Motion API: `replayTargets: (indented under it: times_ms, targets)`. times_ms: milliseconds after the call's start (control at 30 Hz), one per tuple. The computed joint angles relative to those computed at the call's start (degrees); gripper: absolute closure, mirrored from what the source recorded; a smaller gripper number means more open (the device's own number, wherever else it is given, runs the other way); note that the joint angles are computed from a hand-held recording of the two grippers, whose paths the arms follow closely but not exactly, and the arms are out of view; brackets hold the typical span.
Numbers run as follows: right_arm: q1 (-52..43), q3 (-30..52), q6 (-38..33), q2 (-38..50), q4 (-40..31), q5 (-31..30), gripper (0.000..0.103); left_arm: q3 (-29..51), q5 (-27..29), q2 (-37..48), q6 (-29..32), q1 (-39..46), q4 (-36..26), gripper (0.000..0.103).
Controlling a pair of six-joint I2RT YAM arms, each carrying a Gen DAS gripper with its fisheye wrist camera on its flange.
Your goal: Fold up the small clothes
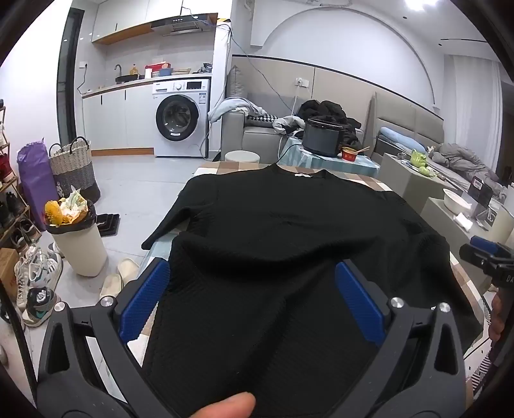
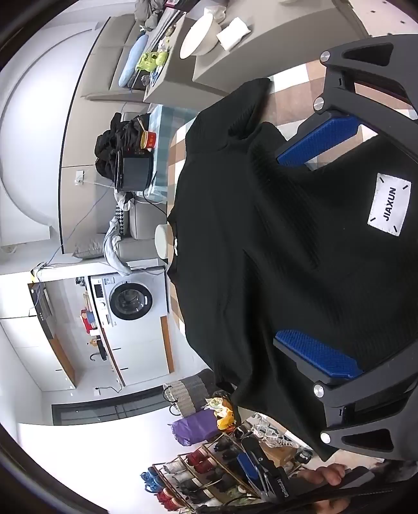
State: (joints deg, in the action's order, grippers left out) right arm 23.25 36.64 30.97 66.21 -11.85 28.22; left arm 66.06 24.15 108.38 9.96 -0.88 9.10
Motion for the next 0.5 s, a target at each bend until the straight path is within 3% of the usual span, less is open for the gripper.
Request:
replayTargets:
  times_ms: [167,233,500]
  targets:
    - [-0.11,1.23,-0.37,0.48,-2.58,0.15,0.000,-1.01,1.28,-0.48,-1.18,0.85,0.46,0.001]
    - [0.68,1.30,0.35,0.37,-3.10,0.67,0.000,2.28,-0.12,0.92,-1.18,0.04,-2.62,0.001]
    - [-1.66,0.56,-0.51,0.72,-1.32,-1.01,0.000,2.55,0.35,0.85,-1.68,0.39,-2.56,0.001]
